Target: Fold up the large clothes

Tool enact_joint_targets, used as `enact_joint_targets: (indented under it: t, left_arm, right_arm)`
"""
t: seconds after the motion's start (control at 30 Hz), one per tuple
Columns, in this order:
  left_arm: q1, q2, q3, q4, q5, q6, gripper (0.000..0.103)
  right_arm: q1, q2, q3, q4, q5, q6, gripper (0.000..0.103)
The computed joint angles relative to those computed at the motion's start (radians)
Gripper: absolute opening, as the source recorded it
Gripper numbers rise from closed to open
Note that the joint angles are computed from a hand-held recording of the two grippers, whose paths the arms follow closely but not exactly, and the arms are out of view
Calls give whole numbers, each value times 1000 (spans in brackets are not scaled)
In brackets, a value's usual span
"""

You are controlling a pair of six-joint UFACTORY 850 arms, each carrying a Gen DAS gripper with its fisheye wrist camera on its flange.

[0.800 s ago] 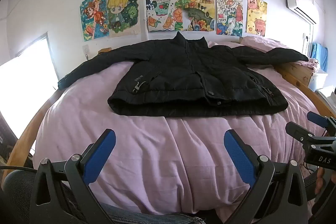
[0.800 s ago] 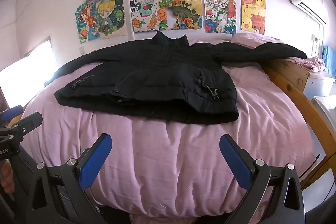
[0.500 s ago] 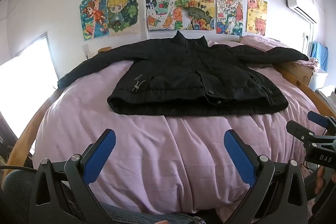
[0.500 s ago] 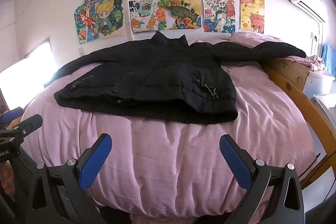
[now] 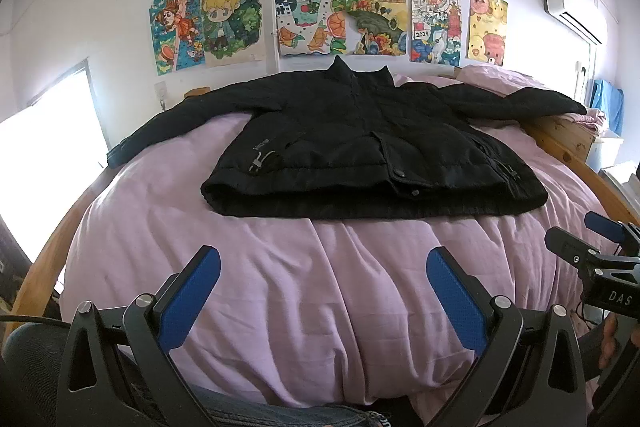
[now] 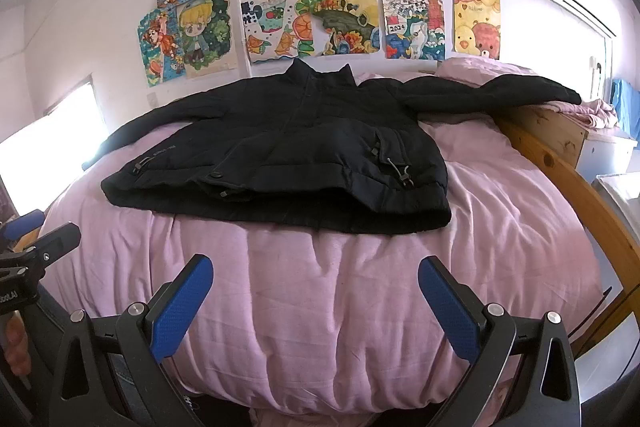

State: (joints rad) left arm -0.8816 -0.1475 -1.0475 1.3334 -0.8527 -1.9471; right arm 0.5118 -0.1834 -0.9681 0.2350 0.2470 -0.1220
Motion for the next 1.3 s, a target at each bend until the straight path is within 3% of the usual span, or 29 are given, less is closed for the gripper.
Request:
enact_joint_targets:
  t: [1.3]
  left_arm:
    - [2,-9,-4,-3,7,-2,101]
  right_arm:
    - [-1,-3,1,-26,1,30,103]
